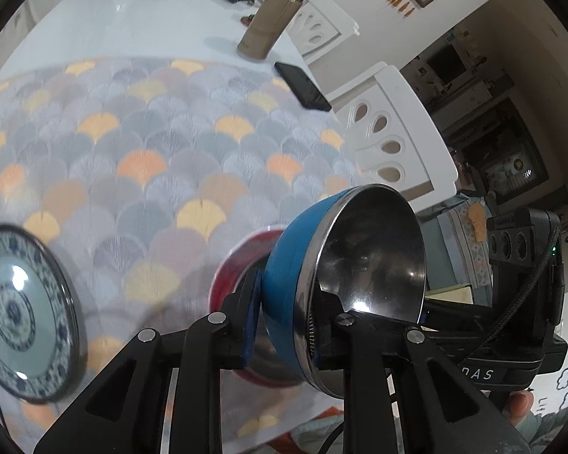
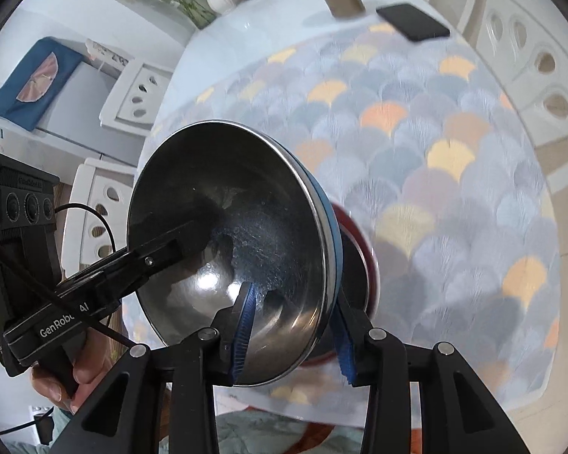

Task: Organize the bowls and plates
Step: 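Carry the blue-sided steel bowl over the nested bowls and lower it inside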

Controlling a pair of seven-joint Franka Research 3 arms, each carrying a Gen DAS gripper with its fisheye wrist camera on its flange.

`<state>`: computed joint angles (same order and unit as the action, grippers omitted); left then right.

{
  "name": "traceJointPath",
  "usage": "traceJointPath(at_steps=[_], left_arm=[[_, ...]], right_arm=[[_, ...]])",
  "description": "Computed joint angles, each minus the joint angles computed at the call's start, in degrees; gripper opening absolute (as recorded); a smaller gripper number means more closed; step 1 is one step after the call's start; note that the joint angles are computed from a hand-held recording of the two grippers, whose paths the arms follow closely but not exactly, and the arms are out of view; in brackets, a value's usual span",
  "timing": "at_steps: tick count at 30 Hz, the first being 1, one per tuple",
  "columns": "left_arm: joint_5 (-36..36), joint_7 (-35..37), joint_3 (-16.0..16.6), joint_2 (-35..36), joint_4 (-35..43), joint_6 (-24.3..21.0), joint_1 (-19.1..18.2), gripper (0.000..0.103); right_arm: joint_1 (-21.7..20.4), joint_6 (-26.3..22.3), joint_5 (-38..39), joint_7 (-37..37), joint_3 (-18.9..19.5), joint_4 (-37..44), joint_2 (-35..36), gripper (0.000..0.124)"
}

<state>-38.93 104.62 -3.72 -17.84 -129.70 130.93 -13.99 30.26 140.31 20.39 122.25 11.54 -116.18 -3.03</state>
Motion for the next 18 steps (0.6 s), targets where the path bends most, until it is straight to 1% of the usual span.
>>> traceJointPath(at_steps=[4,8,14,17,18], left_arm=[[-0.15,-0.64,-0.01,-0.93,-1.82,-0.39,-0.08,0.017],[0.34,-1.21,-0.15,-1.05,-2.53,-0.61,-0.22,0.017],[1.78,-1.93,-0.49,-1.2,-3.33,-0.06,-0.54,0.017],[3.9,-3.17,-1.08,-1.11,-3.44,0.71,-0.35,0.017],[5.68,-4.27,-1.73,-1.46,-3.76,1.76,-0.09,0.018]], right_arm=[[0.29,-0.73,1.26,0.22,0.13,-0.85,-0.09,0.038],[0.41,-0.42,2.92,-0.03,0.07,-1.74,-0.18,0.038],[0.49,-1.23,4.04,-0.42,0.06,-2.11,0.12,0.038],[0.54,-1.12,4.93,-0.87,0.04,-2.32,0.18,0.038],[0.54,-1.09,5.14,-1.13,0.01,-2.32,0.18,0.038]])
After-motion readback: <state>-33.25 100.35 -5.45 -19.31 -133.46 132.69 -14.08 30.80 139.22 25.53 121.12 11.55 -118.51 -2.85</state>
